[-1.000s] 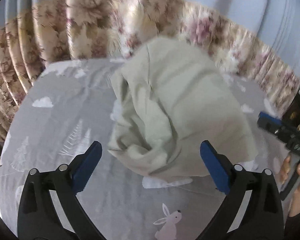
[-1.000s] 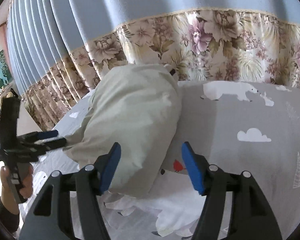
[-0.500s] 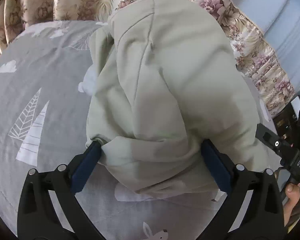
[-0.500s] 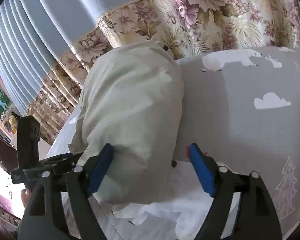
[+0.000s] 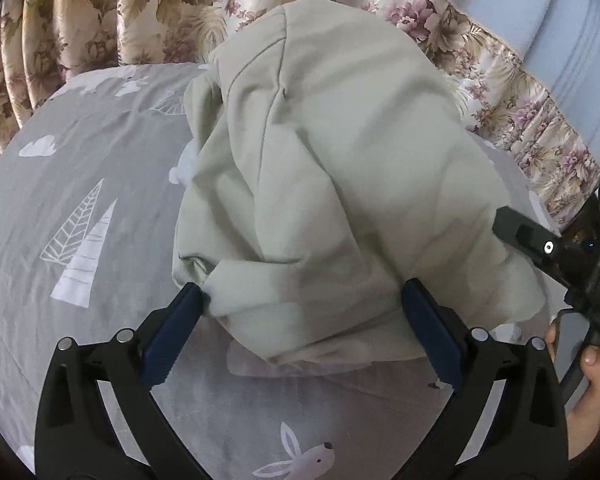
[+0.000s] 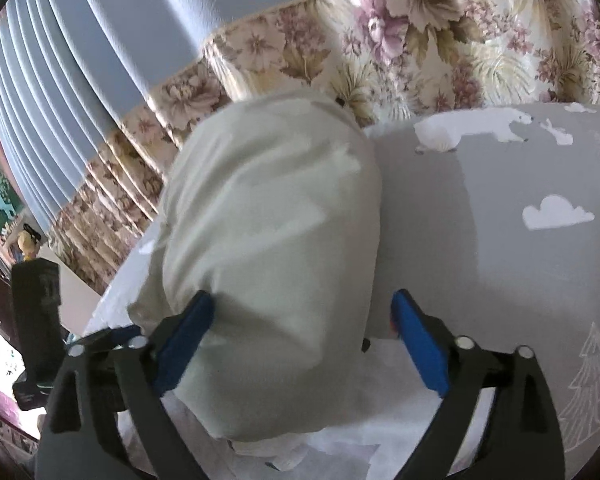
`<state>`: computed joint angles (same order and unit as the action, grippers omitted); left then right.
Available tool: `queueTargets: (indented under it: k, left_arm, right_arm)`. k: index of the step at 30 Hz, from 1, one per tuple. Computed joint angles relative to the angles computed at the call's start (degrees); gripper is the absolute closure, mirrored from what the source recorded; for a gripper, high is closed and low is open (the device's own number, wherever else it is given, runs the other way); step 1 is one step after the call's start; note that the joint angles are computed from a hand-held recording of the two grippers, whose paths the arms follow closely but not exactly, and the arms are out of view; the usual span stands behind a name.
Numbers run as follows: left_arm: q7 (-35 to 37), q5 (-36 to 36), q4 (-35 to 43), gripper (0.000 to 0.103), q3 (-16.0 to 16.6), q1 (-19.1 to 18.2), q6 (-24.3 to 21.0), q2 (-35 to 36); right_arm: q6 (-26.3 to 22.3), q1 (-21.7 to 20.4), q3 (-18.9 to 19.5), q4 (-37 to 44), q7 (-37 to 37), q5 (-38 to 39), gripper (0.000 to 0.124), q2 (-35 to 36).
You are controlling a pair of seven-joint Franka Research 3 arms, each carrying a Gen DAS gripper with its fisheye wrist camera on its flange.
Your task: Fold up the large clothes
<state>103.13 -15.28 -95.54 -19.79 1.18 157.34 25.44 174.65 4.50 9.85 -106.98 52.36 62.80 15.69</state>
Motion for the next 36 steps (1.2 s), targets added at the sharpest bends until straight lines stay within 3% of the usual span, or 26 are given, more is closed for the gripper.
queueTargets:
  k: [2,7,8,9,11,14,18,21,22,25,29,31,33,35,36]
  left_arm:
    - [-0.3,0.7,1.0,0.003,0.2,-0.4,-0.5,0.9]
    - [5.0,-2.6,7.2,0.003,-2.7,1.7,-5.8,5.1]
    - [5.8,-3.0,7.7,0.005,-2.8,1.7,-5.9,5.5]
    - [7.8,-4.4,8.3,0.013,-3.9,2.4,-6.2,6.0]
    - [10.2,-6.2,9.5,0.023,-4.8,2.8,-7.1,6.7]
    - [11.0,-6.9,10.2,0.033,-4.1,2.1,-7.0,6.7]
    - [13.7,-9.7,7.9,0.064,-4.7,2.8,-3.1,4.6]
    - [15.0,-10.8,6.0,0.074,-5.3,2.9,-2.7,1.7]
    - [14.8,-11.0,5.5,0.074,-5.1,2.6,-3.3,0.7]
    - [17.7,-13.0,0.2,0.074,-5.8,1.5,-1.2,-3.9]
    - [21.5,-17.8,-5.8,0.074,-7.0,-1.2,-0.7,-9.1]
    - [24.1,-20.5,-8.0,0.074,-7.5,-2.6,-0.9,-10.7]
    - [24.2,-19.7,-9.4,0.073,-6.4,-5.1,-1.2,-10.9]
    - [21.2,-16.9,-10.5,0.063,-4.0,-8.2,-0.1,-10.5]
    - [19.0,-14.4,-11.4,0.049,-2.7,-9.5,0.7,-10.7]
  right_arm:
    - [0.3,-0.1,0.1,-0.2,-0.4,0.2,0.027,0.4]
    - [-3.8,-0.5,-1.1,1.4,1.4,-2.8,0.026,1.8]
    - [-3.8,-0.2,-1.4,1.8,1.7,-4.3,0.026,2.3]
    - [-4.1,0.2,-1.7,2.4,1.9,-6.0,0.028,2.8]
    - [-7.8,-1.6,-0.1,4.7,-0.8,-4.3,0.046,3.9]
    - [-6.1,0.3,-1.4,4.6,0.7,-10.0,0.061,3.6]
    - [-2.5,-2.1,2.8,3.8,-9.2,-4.6,0.075,2.1]
    - [-0.8,-6.1,8.1,2.9,-26.3,11.5,0.081,-0.8]
    - [-1.1,-7.2,8.9,1.7,-32.1,17.8,0.082,-2.8]
    - [-1.7,-7.2,7.2,-4.8,-40.3,26.8,0.082,-9.8]
    - [-2.4,-6.4,2.8,-15.6,-43.4,31.4,0.082,-19.7]
    - [-2.8,-6.0,0.5,-20.4,-40.1,28.1,0.081,-23.2]
    - [-3.6,-6.3,-1.6,-24.8,-30.3,17.8,0.078,-24.7]
    - [-6.7,-7.4,-3.2,-26.6,-24.5,11.3,0.065,-24.4]
    - [-6.9,-6.4,-4.9,-27.3,-24.7,11.6,0.061,-24.7]
